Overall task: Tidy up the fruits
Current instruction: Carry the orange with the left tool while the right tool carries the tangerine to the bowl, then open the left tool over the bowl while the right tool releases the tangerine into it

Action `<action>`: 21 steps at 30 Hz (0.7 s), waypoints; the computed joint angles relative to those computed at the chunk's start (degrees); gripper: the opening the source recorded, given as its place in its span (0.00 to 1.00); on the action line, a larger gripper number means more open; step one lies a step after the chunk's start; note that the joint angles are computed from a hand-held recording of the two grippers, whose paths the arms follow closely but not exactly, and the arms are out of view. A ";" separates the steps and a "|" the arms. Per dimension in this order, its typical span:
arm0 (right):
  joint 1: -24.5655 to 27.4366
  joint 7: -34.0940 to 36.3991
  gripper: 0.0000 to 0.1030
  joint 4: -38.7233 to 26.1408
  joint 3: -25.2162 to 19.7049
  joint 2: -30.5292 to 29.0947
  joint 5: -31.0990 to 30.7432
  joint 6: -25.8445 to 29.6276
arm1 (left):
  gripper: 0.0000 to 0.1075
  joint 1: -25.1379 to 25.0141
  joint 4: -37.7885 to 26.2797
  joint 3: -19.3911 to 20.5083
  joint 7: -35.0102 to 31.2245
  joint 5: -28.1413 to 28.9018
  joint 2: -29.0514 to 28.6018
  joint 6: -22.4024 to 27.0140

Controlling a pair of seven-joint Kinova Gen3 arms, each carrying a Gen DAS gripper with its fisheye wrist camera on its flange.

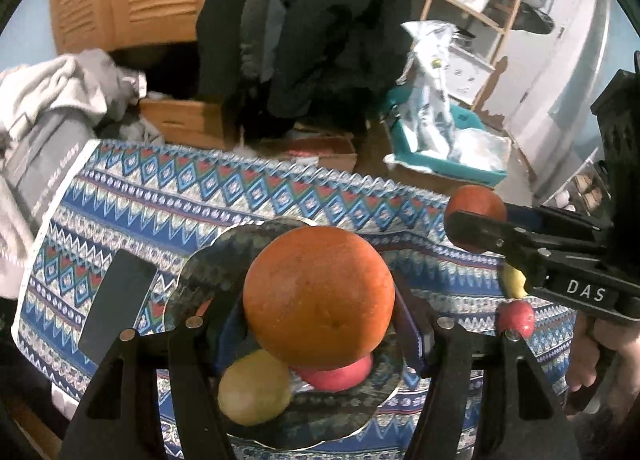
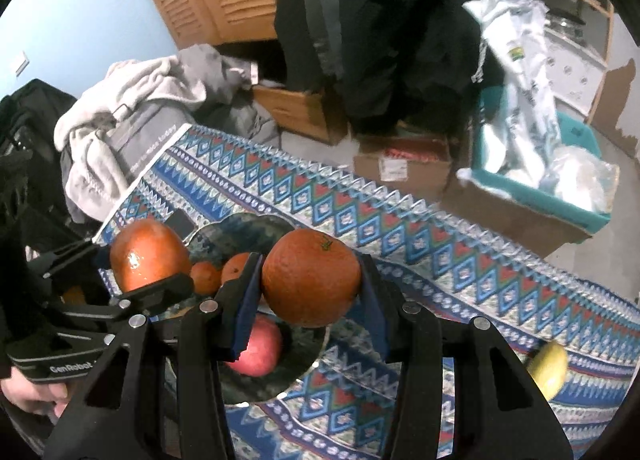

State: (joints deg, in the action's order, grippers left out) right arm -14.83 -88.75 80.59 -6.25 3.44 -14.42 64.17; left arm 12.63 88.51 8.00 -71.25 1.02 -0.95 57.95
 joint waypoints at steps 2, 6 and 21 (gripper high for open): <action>-0.19 -0.35 0.45 -0.22 -0.16 1.00 -0.55 0.12 | 0.62 -0.60 0.49 -0.64 -0.59 0.87 0.53 0.38; -1.15 -1.30 0.45 -1.01 -0.77 3.27 -0.38 0.51 | 0.62 -1.44 1.33 -1.25 -0.61 1.35 1.21 0.90; -3.76 -2.74 0.45 -0.50 -2.01 8.53 0.37 1.46 | 0.62 -2.17 2.73 -1.80 -0.36 0.72 4.55 2.66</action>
State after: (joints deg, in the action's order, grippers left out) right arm -18.59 -91.48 80.09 -8.25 11.97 -14.05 65.64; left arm 10.46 91.25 6.21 -71.60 1.74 3.60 60.61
